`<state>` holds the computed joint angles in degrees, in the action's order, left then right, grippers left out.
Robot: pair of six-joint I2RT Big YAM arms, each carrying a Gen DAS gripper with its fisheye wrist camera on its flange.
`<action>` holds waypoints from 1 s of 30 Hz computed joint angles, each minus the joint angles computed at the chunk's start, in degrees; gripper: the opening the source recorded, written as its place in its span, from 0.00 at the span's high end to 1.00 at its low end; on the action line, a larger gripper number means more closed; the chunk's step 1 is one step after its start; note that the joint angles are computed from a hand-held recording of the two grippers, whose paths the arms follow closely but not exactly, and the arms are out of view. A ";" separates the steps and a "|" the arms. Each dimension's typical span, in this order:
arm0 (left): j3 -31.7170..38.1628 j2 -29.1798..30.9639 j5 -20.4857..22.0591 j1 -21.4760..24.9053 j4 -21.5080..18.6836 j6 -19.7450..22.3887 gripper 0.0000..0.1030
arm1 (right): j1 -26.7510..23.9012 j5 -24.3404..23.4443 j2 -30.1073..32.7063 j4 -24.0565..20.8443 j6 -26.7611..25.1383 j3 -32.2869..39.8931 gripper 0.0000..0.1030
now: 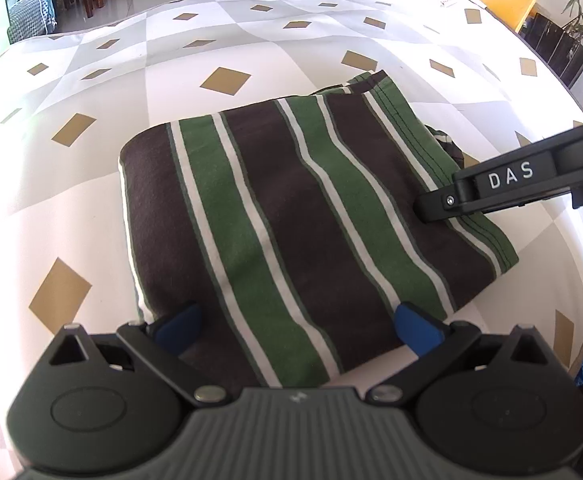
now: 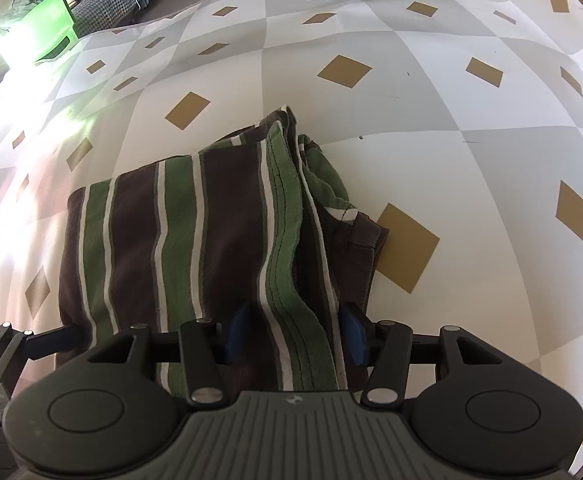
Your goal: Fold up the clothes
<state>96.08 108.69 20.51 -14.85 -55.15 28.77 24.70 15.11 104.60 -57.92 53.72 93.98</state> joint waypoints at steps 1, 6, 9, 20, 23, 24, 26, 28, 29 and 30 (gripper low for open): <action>-0.01 0.00 -0.19 0.11 0.10 -0.04 0.00 | 0.09 0.00 0.41 -0.11 -0.23 0.56 0.51; 0.42 0.32 -1.11 0.86 0.34 -0.51 0.00 | 0.42 -0.14 2.17 -0.40 -1.39 2.95 0.50; 1.13 0.75 -1.53 1.29 0.10 -0.98 0.00 | 0.64 -0.10 3.15 -0.62 -2.19 4.31 0.50; 2.45 1.53 -3.57 2.00 -0.28 -1.39 0.00 | 1.35 0.19 6.08 -1.37 -4.12 8.45 0.46; 2.58 1.61 -3.97 2.10 -0.27 -1.50 0.00 | 1.48 0.32 6.65 -1.44 -4.42 9.25 0.45; 2.62 1.64 -4.13 2.12 -0.25 -1.60 0.00 | 1.52 0.35 6.80 -1.40 -4.53 9.45 0.45; 2.66 1.67 -4.42 2.20 -0.18 -1.82 0.00 | 1.57 0.34 7.11 -1.32 -4.78 9.87 0.45; 2.70 1.69 -4.69 2.29 -0.12 -2.04 0.00 | 1.63 0.34 7.48 -1.37 -5.08 10.39 0.45; 2.79 1.76 -4.80 2.34 -0.11 -2.12 0.00 | 1.66 0.37 7.67 -1.43 -5.23 10.66 0.45; 2.89 1.85 -4.92 2.38 -0.11 -2.20 0.00 | 1.71 0.40 7.84 -1.49 -5.34 10.91 0.45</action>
<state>98.97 110.53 15.58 -12.47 -55.26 26.57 26.42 15.51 112.44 -59.41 48.38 104.89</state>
